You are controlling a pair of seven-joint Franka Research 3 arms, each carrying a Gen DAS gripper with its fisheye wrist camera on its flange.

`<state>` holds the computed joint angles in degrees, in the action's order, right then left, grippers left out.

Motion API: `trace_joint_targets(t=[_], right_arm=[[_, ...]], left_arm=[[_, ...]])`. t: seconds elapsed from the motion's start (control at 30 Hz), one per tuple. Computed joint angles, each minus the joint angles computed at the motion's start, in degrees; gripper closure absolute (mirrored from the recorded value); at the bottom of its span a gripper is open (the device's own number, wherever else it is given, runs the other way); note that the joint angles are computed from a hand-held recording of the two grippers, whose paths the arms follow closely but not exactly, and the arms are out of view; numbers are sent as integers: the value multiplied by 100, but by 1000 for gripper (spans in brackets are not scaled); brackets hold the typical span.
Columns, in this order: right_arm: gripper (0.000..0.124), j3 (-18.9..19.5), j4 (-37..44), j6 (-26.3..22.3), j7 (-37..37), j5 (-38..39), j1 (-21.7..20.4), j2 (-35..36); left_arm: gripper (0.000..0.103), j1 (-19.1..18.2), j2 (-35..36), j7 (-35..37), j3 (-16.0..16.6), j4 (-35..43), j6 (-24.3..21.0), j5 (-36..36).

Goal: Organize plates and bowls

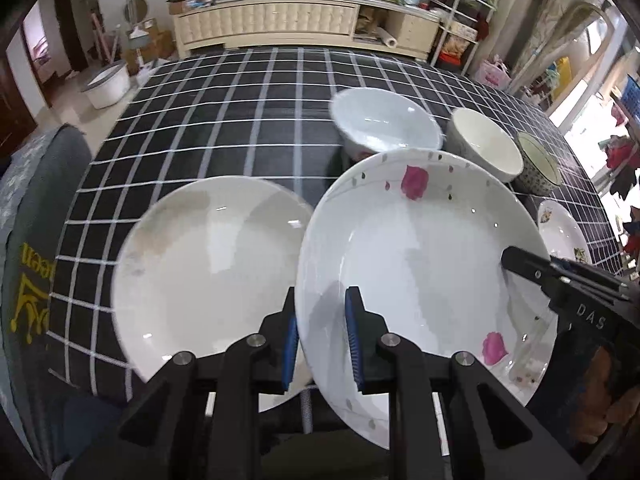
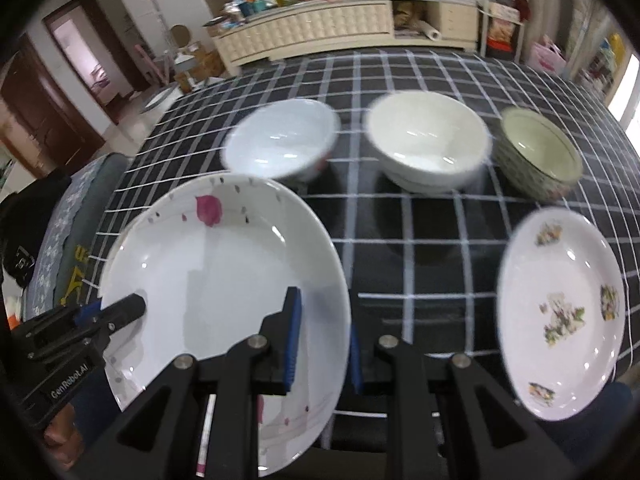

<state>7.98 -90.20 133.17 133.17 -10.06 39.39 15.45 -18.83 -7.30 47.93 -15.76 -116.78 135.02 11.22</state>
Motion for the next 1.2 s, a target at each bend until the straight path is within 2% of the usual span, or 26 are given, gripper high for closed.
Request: trace_joint_targets(t=[0.3,0.63,0.83,1.07,1.2], right_arm=[[99,17,1413,-293,-656,331,293,1063],[99,-205,3023,-1096,-934,496,801,2124],[99,-360,3855,-1608,-1032,484,976,2620],[99,-496,4294,-1892,-1082,414,1098,2878],[99,-599,4907,-2221,-1169,315,1192,3224]], left_arm=[[85,233,-942,-246,245,-897,-116,-194],[85,481,-1498,-266,385,-1415,-341,-131],[85,556,-1467,-249,430,-1515,-294,-173],[85,578,-1321,-17,487,-1531,-183,-295],[85,630,-1236,-17,475,-1517,-128,-281]])
